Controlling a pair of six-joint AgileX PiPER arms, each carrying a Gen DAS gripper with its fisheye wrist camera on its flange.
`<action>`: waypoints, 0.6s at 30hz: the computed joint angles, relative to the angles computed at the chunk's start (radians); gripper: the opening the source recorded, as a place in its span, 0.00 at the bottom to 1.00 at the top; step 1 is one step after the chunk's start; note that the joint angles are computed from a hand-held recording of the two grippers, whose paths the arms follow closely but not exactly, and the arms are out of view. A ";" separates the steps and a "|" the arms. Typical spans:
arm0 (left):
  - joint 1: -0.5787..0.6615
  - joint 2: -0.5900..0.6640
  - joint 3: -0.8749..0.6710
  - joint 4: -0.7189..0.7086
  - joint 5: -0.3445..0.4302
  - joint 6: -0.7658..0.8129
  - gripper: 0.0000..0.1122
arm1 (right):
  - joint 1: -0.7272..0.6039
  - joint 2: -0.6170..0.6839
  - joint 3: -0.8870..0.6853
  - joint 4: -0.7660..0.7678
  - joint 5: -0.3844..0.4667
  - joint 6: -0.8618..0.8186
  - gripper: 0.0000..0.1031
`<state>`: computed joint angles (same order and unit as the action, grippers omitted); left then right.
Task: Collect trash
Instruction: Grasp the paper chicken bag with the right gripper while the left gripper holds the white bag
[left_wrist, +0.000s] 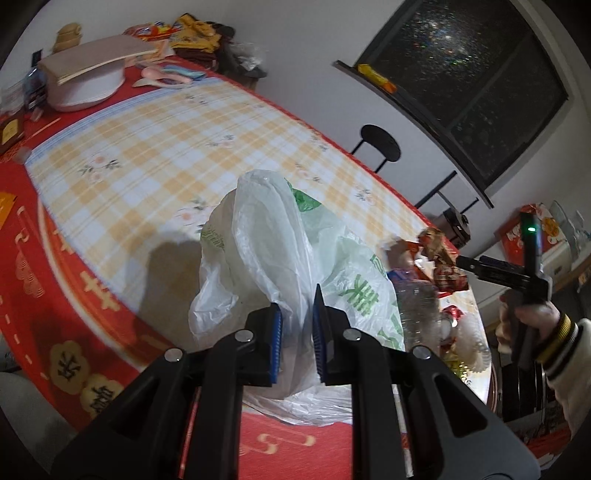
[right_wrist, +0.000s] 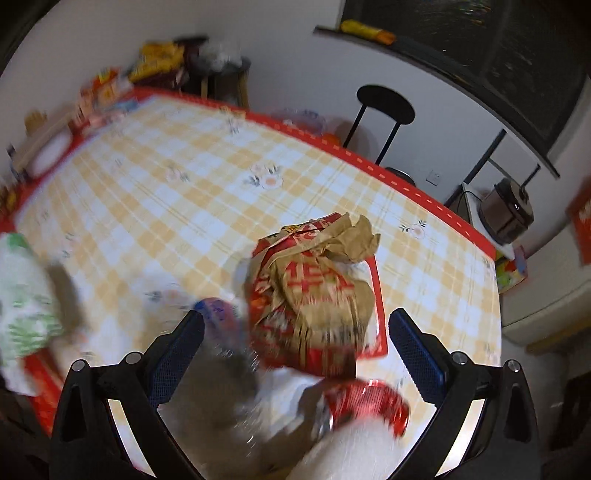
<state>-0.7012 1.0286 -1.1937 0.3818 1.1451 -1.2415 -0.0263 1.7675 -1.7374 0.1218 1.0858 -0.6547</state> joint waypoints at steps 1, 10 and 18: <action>0.019 -0.013 0.012 -0.014 0.002 0.013 0.16 | 0.022 0.030 -0.017 -0.047 -0.005 0.030 0.96; 0.131 -0.112 0.087 -0.088 0.043 0.095 0.16 | 0.050 0.182 -0.129 -0.152 0.051 0.178 0.89; 0.157 -0.116 0.079 -0.101 0.025 0.135 0.16 | -0.008 0.096 -0.095 -0.016 0.023 0.121 0.70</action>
<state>-0.5443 0.9124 -1.1151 0.2808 1.1702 -1.1067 -0.0347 1.8637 -1.8326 0.1056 1.1084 -0.5342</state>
